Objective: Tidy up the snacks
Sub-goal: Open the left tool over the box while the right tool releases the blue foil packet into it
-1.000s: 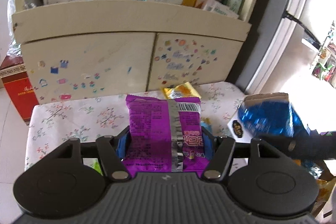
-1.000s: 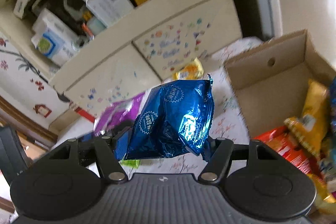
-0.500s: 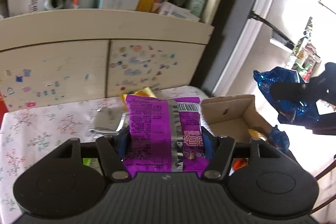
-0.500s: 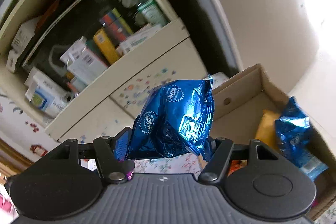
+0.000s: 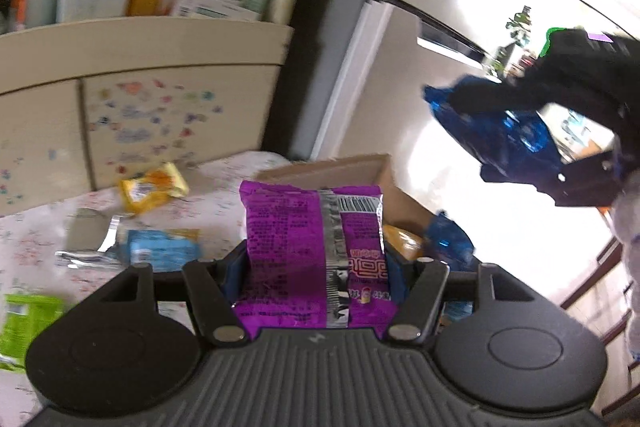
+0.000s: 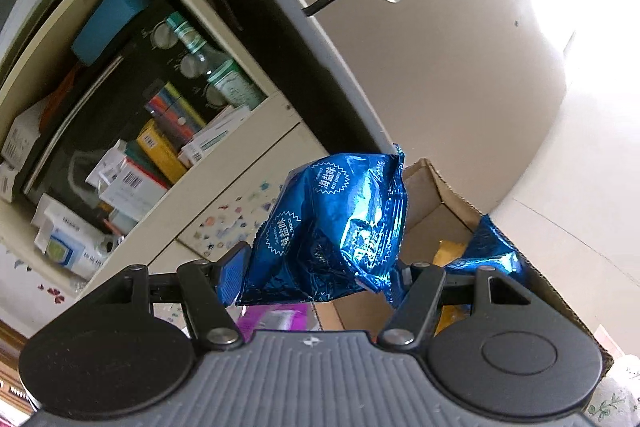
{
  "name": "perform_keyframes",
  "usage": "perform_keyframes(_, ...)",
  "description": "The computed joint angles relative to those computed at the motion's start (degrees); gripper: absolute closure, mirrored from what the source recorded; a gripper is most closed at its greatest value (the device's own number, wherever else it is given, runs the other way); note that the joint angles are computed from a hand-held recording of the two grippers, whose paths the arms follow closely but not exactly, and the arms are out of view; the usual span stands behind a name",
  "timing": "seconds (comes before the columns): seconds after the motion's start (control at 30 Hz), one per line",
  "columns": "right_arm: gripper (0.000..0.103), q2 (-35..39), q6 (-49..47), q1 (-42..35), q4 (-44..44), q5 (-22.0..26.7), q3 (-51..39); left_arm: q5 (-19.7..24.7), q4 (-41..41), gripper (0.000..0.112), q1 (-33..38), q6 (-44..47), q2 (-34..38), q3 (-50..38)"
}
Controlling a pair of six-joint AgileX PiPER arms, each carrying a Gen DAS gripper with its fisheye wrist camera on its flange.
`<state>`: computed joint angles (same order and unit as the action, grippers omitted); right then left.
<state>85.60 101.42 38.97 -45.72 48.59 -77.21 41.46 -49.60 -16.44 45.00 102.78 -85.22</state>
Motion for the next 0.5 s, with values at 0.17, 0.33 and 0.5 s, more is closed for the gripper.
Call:
perform_keyframes(0.17, 0.031, 0.31, 0.71, -0.74, 1.00, 0.10, -0.05, -1.17, 0.49, 0.047, -3.11, -0.40, 1.09, -0.05)
perform_keyframes(0.33, 0.031, 0.86, 1.43, -1.20, 2.64, 0.82, -0.34, -1.81, -0.78, 0.050, -4.23, 0.20, 1.93, -0.64)
perform_keyframes(0.5, 0.022, 1.75, 3.73, -1.59, 3.57, 2.01, -0.43, -2.45, -1.86, 0.045, -4.87, -0.72, 2.58, -0.82)
